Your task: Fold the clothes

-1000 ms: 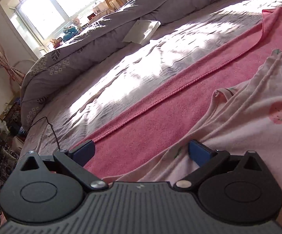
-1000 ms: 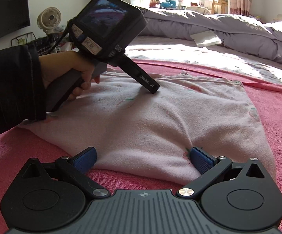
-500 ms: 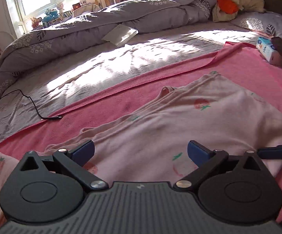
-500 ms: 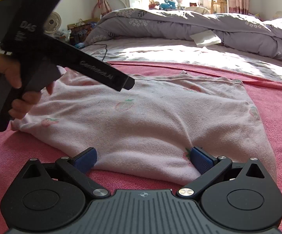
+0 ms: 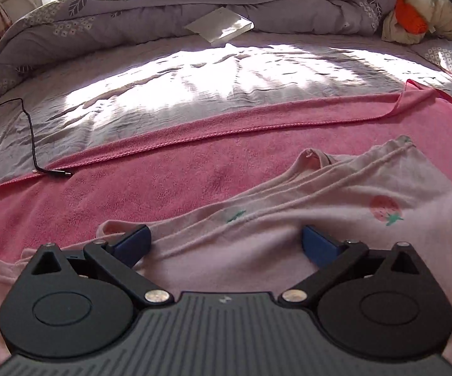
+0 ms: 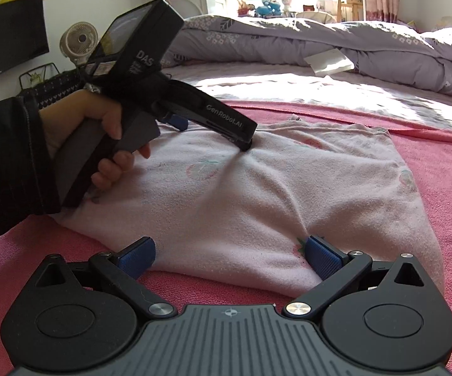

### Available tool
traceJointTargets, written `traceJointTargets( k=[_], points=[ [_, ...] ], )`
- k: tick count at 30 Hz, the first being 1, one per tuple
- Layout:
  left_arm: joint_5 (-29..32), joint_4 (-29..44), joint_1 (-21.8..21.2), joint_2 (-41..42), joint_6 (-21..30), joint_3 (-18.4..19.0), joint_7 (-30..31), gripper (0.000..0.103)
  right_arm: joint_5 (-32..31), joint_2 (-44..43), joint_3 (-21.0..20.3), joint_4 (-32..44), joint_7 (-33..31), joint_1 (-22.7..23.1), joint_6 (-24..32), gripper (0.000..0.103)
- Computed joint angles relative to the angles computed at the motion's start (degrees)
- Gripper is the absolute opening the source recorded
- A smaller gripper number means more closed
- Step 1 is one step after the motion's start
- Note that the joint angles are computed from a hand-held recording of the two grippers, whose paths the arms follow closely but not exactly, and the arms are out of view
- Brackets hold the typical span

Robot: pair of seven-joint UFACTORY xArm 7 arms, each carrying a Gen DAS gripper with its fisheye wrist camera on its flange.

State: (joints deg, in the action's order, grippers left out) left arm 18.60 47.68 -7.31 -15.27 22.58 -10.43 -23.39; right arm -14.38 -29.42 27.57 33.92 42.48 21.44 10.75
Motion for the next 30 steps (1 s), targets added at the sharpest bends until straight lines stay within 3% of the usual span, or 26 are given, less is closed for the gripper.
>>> traceJointTargets(
  k=[1,2,4,8,13,18,21,23,26,30],
  points=[
    [3.8,2.3,2.3,2.3,1.0,-2.1,-4.2,0.103,0.1,0.0,-0.1,-0.1,0.0,0.1,-0.3,0.103],
    [5.7,3.9,2.9,4.8,-0.4,-2.2,-6.4,0.103,0.1,0.1,-0.2,-0.2,0.1,0.1,-0.5,0.103],
    [13.2,7.7,4.3,8.4,1.6,-3.3,-15.0,0.103,0.4,0.2,-0.5,-0.3,0.1,0.2,-1.1,0.103],
    [20.7,12.4,2.7,11.8,6.5,-2.4,-24.1,0.103,0.7,0.4,-0.6,-0.4,0.2,0.2,-1.6,0.103],
    [18.7,7.8,-1.2,4.6,10.3,0.1,-20.7,0.103,0.7,0.5,-0.2,-0.4,0.4,-0.2,-1.9,0.103],
    [13.6,-5.9,-2.3,-13.7,9.0,0.4,-14.2,0.103,1.5,0.3,-1.2,-1.3,0.4,0.6,-3.5,0.103],
    [10.0,-14.5,-5.3,-24.6,9.8,-0.1,-8.4,0.103,5.1,-1.7,-5.1,-4.9,0.4,4.2,-8.3,0.103],
    [9.9,-20.5,-6.2,-32.3,9.6,-3.1,-7.2,0.103,8.7,-4.7,-8.0,-8.8,1.2,7.4,-12.3,0.103],
    [10.7,-26.5,-5.6,-40.0,7.3,-8.5,-7.3,0.103,12.7,-13.0,-5.9,-15.3,5.9,8.0,-14.3,0.103],
    [12.0,-26.5,-1.0,-42.7,6.4,-16.3,-8.4,0.103,10.7,-21.7,-1.4,-17.2,6.6,8.0,-5.4,0.103]
  ],
)
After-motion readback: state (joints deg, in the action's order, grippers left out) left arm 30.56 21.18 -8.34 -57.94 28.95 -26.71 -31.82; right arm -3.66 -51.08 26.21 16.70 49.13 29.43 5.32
